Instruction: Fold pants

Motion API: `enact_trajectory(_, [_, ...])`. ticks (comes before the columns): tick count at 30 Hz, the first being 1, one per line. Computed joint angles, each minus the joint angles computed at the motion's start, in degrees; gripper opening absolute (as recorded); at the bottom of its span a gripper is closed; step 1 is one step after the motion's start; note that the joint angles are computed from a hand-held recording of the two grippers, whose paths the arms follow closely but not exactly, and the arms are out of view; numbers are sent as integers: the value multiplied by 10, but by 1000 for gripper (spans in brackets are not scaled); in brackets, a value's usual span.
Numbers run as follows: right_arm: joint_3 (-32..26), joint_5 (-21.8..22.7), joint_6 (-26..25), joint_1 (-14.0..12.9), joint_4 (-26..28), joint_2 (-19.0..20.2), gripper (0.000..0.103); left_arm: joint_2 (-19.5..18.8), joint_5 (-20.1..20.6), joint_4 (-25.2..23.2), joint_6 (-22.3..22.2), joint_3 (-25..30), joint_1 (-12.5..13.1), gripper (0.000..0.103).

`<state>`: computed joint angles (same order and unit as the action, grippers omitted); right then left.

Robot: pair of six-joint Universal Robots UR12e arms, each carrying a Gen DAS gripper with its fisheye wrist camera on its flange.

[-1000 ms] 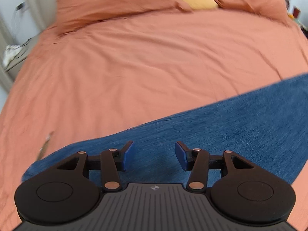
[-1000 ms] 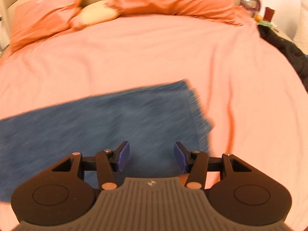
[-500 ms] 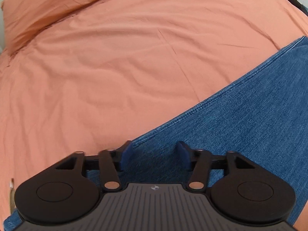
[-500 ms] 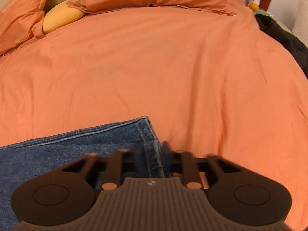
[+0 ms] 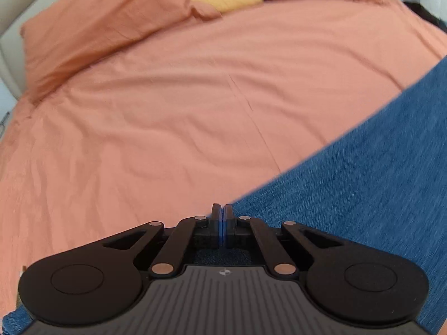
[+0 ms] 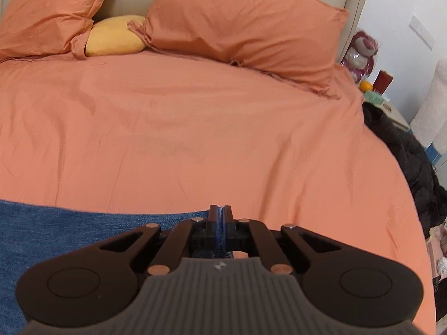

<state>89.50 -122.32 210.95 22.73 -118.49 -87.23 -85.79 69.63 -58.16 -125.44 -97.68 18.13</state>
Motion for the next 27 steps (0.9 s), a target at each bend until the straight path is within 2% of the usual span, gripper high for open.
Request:
enact_trajectory(3, [-7,-11,1,-2,-2,13,0,6,-7,29,-11,-5,3,0])
enact_trajectory(7, [-9,-10,0,-10,19,31,0,-9,10,25,-32,13,-9,0])
enact_trajectory(9, [-5,-6,1,-13,28,36,0,-20,6,-15,-27,30,-9,2])
enact_trajectory(10, [-1,-2,4,-15,30,37,0,-24,-2,-34,-30,37,-6,10])
enact_trajectory(13, [6,14,13,-22,34,40,0,-35,-37,-99,-17,58,5,45])
enact_trajectory(14, [6,18,14,-23,38,42,0,-37,-47,-112,-6,62,8,52])
enact_trajectory(17, [3,15,1,-23,43,46,0,-49,-51,-174,39,84,6,56])
enact_trajectory(18, [2,15,2,-24,45,46,0,-51,-45,-181,48,86,3,57])
enact_trajectory(20, [-1,10,10,-23,49,45,0,-50,-32,-164,53,77,-4,61])
enact_trajectory(21, [-2,4,18,-22,52,43,10,-53,-26,-167,57,77,-8,61])
enact_trajectory(22, [-3,-2,30,-21,56,42,26,-55,-23,-177,61,80,-10,61])
enact_trajectory(23, [-2,-5,39,-20,54,38,30,-56,-24,-182,63,80,-11,60])
enact_trajectory(24, [0,-3,46,-19,51,34,32,-55,-27,-180,63,77,-12,53])
enact_trajectory(26, [1,3,55,-16,61,27,34,-49,-25,-167,68,68,-14,8])
enact_trajectory(27, [1,3,61,-12,69,23,36,-41,-27,-146,69,57,-14,5])
